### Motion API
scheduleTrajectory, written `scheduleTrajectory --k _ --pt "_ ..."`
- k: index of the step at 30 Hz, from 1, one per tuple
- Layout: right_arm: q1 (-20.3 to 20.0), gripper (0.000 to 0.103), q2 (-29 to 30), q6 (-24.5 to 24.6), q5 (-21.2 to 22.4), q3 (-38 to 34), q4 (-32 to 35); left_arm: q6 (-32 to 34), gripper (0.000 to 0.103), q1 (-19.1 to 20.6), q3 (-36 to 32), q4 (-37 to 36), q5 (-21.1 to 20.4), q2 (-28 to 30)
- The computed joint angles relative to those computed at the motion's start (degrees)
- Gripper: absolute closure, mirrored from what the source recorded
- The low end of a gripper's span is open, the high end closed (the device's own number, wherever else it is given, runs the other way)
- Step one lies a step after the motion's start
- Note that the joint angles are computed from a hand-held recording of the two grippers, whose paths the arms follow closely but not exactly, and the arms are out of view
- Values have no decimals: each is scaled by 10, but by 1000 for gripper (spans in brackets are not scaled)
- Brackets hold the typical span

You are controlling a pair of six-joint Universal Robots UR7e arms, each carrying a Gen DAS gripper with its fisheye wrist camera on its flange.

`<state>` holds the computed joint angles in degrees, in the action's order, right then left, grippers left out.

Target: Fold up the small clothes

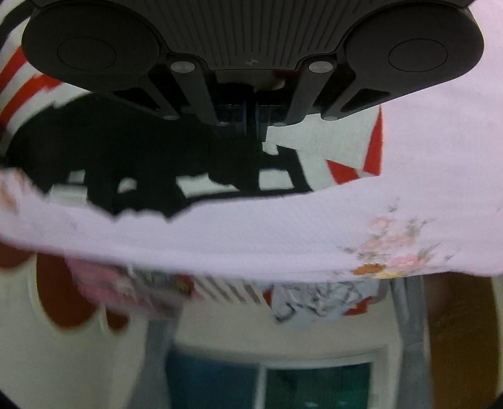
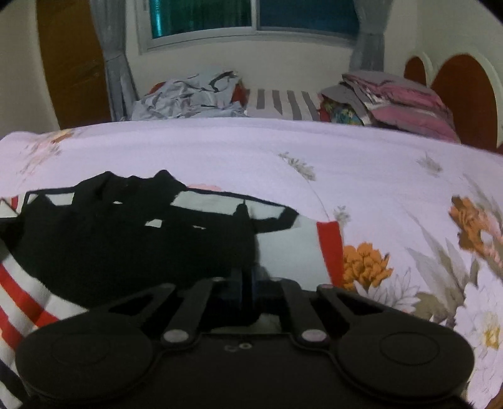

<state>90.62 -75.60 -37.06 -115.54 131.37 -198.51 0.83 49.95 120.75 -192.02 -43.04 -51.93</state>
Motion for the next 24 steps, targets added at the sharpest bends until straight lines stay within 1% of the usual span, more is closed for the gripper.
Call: scheduleTrajectory --k 1,3,5,6,8,10,11,12,13,14,15,16,17,18,19,20,21,22,23,24 --pt "0 98 0 -3 6 1 -16 12 99 -2 11 -49 1 -1" --pt "-6 98 -7 -6 26 4 -43 27 99 -2 24 -123 -3 -3" --pt "-6 99 -3 -14 37 6 -82 44 99 -3 23 -169 0 0" --pt "-8 99 4 -8 34 1 -93 39 99 1 20 -165 -6 -2" --pt "-14 99 18 12 22 -10 -98 25 99 6 1 -129 18 8" --pt "-21 99 39 46 -14 -28 -67 -10 99 15 -20 -60 48 24" --pt "-25 98 50 39 -18 -28 -82 -12 99 20 -25 -52 57 36" --pt "-26 98 58 30 -15 -25 -105 -2 99 19 -24 -69 64 44" --pt "-25 98 59 34 -18 -26 -108 11 99 19 -25 -89 69 54" --pt "-25 98 57 38 -16 -25 -109 12 99 17 -26 -87 71 54" --pt "-27 94 56 37 -12 -21 -118 13 99 18 -24 -87 64 50" --pt "-27 83 55 34 -13 -19 -128 6 99 21 -20 -80 54 42" --pt "-22 68 56 30 -18 -16 -146 -12 87 23 -17 -63 43 29" --pt "-20 62 59 22 -12 -12 -171 -31 77 22 -12 -52 38 16" --pt "-16 61 52 15 -1 -5 -180 -30 63 10 -6 -65 58 12" --pt "-11 69 43 15 10 -2 -165 -4 62 -8 -8 -101 97 29" --pt "-5 75 31 23 19 -1 -127 21 62 -23 -9 -119 118 37" --pt "2 83 28 27 29 -2 -100 22 62 -31 -10 -118 114 41" --pt "9 82 32 24 39 -3 -88 18 62 -36 -10 -108 87 43" --pt "18 81 43 23 45 -7 -78 17 62 -40 -18 -85 70 49"
